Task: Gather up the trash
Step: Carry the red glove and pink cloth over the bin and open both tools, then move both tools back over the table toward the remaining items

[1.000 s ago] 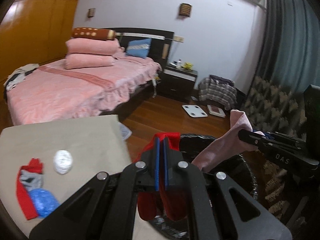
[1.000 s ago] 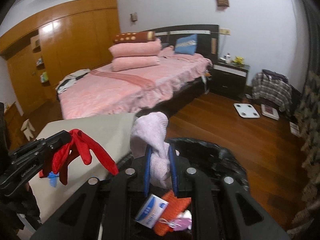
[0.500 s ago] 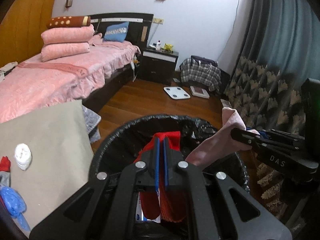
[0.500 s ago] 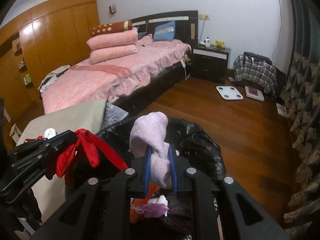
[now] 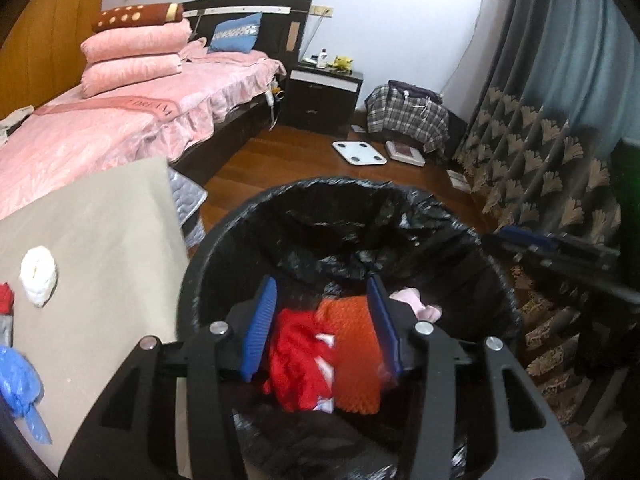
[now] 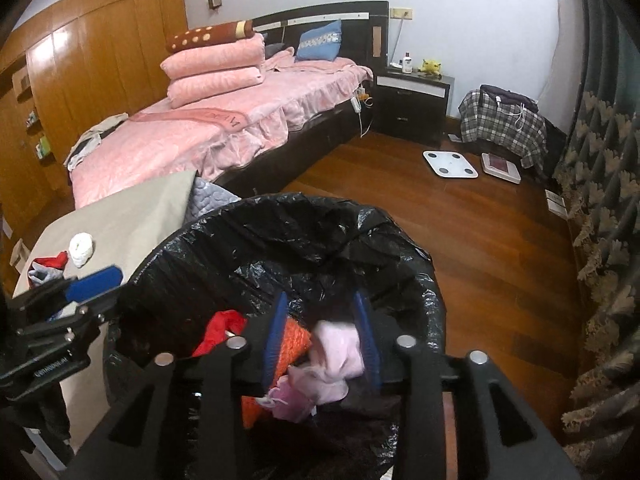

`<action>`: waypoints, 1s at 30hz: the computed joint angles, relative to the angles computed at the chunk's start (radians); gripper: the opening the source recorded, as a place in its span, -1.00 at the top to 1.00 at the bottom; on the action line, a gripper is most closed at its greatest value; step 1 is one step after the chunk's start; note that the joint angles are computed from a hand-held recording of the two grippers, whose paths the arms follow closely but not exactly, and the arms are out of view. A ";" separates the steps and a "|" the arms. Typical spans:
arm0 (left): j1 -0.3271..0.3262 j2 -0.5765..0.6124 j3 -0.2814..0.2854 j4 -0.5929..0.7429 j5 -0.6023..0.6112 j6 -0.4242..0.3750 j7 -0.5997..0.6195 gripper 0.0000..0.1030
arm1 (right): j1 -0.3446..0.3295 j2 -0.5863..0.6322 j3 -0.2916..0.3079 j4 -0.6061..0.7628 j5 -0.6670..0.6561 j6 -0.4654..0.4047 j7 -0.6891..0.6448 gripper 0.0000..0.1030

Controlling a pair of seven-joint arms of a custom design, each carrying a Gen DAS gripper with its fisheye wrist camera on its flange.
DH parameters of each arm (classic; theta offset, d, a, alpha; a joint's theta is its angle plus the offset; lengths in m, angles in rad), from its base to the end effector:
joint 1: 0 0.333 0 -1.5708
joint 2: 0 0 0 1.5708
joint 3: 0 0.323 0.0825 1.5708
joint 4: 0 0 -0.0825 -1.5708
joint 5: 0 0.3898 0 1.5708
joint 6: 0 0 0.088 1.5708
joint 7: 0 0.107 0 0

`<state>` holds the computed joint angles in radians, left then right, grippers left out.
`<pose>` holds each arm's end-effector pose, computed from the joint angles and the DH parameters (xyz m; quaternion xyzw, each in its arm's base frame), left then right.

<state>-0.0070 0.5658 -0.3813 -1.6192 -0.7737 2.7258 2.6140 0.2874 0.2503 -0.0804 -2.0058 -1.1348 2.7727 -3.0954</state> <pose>0.7031 -0.2079 0.3674 -0.3946 0.8249 -0.3982 0.0724 0.6053 0.1698 0.3733 -0.5019 0.7737 -0.2941 0.2509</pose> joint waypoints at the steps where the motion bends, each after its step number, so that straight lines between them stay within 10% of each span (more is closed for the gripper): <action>1: 0.005 -0.004 0.001 -0.008 -0.005 0.008 0.000 -0.01 | 0.007 -0.004 -0.005 -0.002 -0.025 -0.002 0.028 -0.14; 9: 0.105 -0.062 -0.050 -0.073 -0.174 0.142 0.141 -0.70 | 0.023 0.011 0.001 0.058 -0.160 -0.019 0.147 -0.87; 30: 0.227 -0.047 0.064 -0.047 -0.112 0.370 -0.005 -0.76 | 0.150 0.384 -0.019 0.582 0.061 0.098 -0.174 -0.88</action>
<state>0.2203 0.5192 -0.3177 -1.6665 -0.8859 3.0958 2.6087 0.4378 0.6341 -0.0992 -1.4233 -1.0734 2.8704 -3.2697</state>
